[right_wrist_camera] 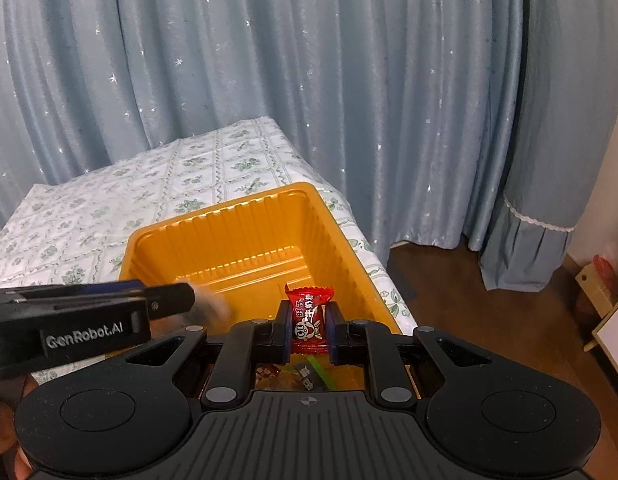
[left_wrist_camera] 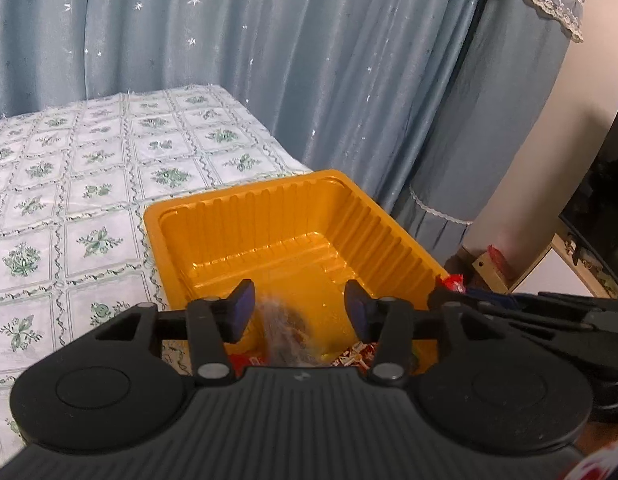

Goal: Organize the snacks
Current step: 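Open the left tool to drop the clear bag while the right tool drops the red packet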

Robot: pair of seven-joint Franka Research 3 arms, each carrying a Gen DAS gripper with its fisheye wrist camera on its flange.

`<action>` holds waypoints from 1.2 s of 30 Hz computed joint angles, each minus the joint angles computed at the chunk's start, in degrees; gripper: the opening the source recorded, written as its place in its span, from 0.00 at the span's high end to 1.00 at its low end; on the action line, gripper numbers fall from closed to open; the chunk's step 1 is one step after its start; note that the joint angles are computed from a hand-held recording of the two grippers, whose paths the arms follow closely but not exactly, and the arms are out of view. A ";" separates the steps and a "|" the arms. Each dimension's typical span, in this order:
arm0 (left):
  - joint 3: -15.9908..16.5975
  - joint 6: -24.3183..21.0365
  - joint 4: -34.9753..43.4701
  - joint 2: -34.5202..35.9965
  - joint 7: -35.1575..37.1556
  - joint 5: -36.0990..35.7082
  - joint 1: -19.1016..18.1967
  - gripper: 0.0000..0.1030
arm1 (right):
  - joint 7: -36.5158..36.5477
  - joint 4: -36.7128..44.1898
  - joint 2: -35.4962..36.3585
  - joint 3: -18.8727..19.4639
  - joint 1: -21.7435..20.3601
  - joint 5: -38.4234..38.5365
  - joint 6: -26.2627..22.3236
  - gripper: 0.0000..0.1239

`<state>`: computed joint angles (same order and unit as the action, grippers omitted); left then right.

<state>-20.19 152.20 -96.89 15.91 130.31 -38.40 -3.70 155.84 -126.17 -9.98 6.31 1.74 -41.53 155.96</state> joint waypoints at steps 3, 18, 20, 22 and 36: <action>0.00 0.51 -0.64 -0.63 1.24 -0.65 0.45 0.56 | 0.15 -0.32 -0.20 -0.01 0.00 0.14 0.14 0.86; 2.10 -0.79 -3.16 -3.81 3.66 -2.56 0.67 0.56 | -0.35 1.87 0.80 0.36 0.68 1.33 0.84 0.86; 2.35 -0.92 -3.20 -3.98 4.08 -2.86 0.63 0.56 | -0.45 2.26 1.02 0.22 0.95 1.50 0.89 0.86; 2.54 -1.15 -3.20 -4.05 4.52 -3.37 0.68 0.55 | -0.36 2.60 1.30 0.13 1.15 1.45 1.00 0.86; 3.81 -1.37 -4.22 -5.22 4.89 -4.46 1.18 0.50 | 4.97 2.92 2.80 -1.14 0.78 0.24 6.56 0.50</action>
<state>-16.38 150.82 -101.11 10.69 135.21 -42.86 -2.52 160.82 -123.24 -7.19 5.17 2.52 -41.29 162.51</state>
